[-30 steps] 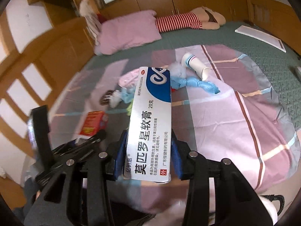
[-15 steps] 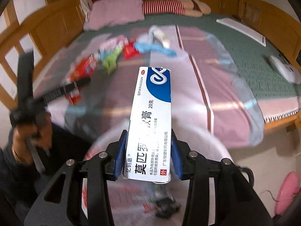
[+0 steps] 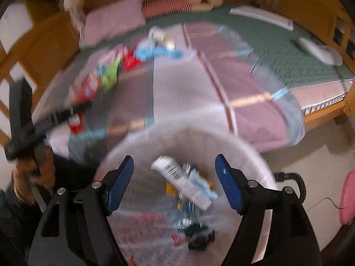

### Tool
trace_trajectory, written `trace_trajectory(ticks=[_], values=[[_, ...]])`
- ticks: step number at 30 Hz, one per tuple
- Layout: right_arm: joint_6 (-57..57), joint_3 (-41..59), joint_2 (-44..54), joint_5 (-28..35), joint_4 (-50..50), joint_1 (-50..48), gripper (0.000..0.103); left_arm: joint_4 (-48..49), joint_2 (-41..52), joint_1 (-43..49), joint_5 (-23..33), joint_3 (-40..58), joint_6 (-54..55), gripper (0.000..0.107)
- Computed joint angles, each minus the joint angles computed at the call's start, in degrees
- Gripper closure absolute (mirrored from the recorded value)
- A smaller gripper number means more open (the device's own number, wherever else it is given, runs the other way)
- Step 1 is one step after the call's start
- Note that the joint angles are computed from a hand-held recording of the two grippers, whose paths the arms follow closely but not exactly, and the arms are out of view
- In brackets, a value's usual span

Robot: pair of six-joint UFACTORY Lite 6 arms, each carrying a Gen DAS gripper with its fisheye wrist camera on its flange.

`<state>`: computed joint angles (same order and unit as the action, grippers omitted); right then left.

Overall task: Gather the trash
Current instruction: 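Carry both boxes over the wastebasket and open both tools to drop them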

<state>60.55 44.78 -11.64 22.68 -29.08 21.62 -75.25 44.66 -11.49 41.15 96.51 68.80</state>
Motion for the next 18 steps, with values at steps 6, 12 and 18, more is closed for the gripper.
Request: trace_trajectory(ticks=[6,12,18], values=[[18.94,-4.82,-9.57,-2.83,-13.37,-4.41,0.028,0.93,-1.77,-2.36,17.52,-2.99,11.96,0.048],[21.88,-6.17,-11.86,-0.90,-12.49,-8.88,0.026,5.73,-4.64,-6.75,21.61,-6.31,17.71,0.022],[24.15,-5.99,-8.55,-2.22,-13.01,-8.11,0.026,5.14,-2.49,-5.12,18.04,-3.54,11.68,0.012]])
